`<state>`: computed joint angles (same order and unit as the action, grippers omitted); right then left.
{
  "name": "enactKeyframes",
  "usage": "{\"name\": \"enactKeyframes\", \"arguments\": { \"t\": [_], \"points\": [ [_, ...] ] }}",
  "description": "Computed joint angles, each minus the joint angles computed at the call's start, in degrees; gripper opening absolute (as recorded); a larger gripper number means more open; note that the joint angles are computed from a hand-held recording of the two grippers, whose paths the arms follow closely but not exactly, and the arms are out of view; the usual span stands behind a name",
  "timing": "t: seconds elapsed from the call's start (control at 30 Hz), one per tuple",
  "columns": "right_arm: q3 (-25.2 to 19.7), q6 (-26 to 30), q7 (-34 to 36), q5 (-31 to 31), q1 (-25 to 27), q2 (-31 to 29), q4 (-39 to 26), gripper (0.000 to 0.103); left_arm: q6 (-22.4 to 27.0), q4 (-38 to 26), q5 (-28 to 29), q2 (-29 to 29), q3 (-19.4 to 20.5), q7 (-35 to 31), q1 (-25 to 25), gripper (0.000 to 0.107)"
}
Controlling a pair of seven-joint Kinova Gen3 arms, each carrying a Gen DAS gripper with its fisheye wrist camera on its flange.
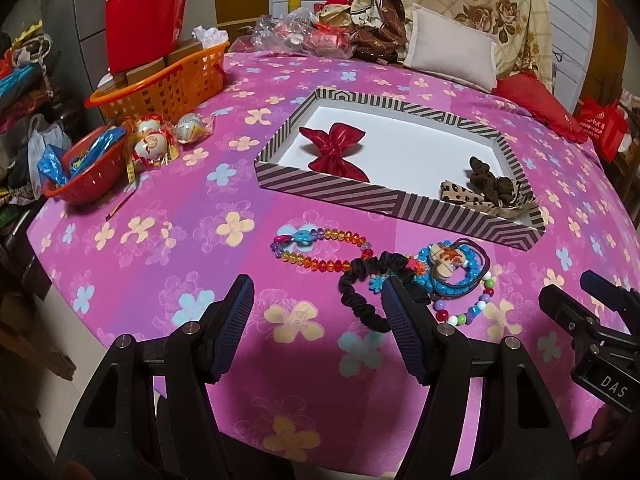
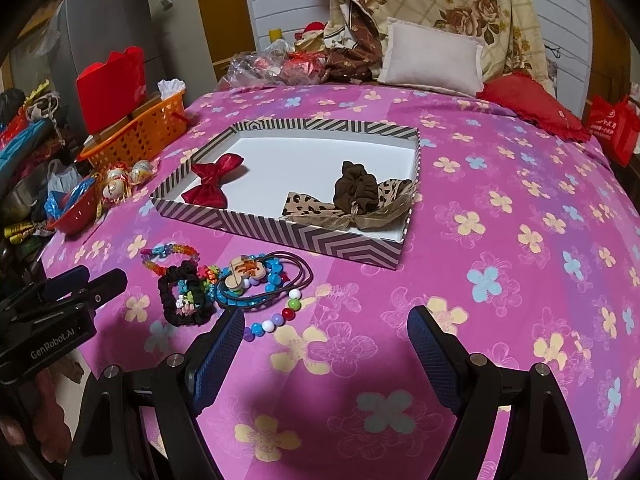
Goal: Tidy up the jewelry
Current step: 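Withdraw both tools from the box back over the remaining accessories, then grasp the black scrunchie with the left tool while the right tool grasps the charm hair tie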
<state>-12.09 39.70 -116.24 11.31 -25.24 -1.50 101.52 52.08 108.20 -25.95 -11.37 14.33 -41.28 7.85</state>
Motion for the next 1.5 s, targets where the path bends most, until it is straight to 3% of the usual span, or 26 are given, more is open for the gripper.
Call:
{"name": "enactKeyframes", "arguments": {
  "t": [0.2,0.33,0.93,1.2,1.27,1.3,1.37,1.43,1.5],
  "points": [
    [0.39,-0.27,1.33,-1.50,0.23,0.25,0.05,0.082,-2.47,1.48,5.42,-0.95,-3.95,-5.24,-0.99,0.066],
    [0.60,-0.21,2.47,-2.59,0.31,0.97,-0.05,0.082,-4.42,2.22,12.19,-1.21,-7.17,-11.58,-1.61,0.066],
    [1.49,-1.39,6.45,-6.05,0.51,2.69,0.05,0.082,-7.08,1.53,17.80,3.71,-7.63,-18.57,-2.96,0.066],
    [1.86,-2.97,9.20,-7.51,0.59,4.86,-1.43,0.081,-6.69,-0.25,18.18,6.94,-8.26,-19.29,-2.64,0.051],
    [2.02,-3.57,10.51,-8.84,0.85,5.52,-1.89,0.076,-6.81,-0.34,17.49,7.13,-8.26,-18.89,-2.50,0.049],
    [2.06,-3.56,11.51,-9.87,1.08,5.93,-2.32,0.067,-6.85,-0.39,17.40,7.16,-8.30,-18.80,-2.42,0.048],
    [1.87,-3.58,15.04,-13.09,1.78,6.73,-3.18,0.056,-6.90,-0.59,18.03,7.32,-8.74,-19.72,-2.42,0.033],
    [1.57,-3.40,17.92,-14.71,1.81,7.62,-4.24,0.056,-6.89,-0.76,19.27,7.49,-9.39,-21.49,-2.60,0.018],
    [1.18,-3.12,20.28,-15.70,1.52,8.47,-5.35,0.055,-7.22,-0.45,21.73,7.20,-10.34,-24.25,-2.99,0.012]
  ]
}}
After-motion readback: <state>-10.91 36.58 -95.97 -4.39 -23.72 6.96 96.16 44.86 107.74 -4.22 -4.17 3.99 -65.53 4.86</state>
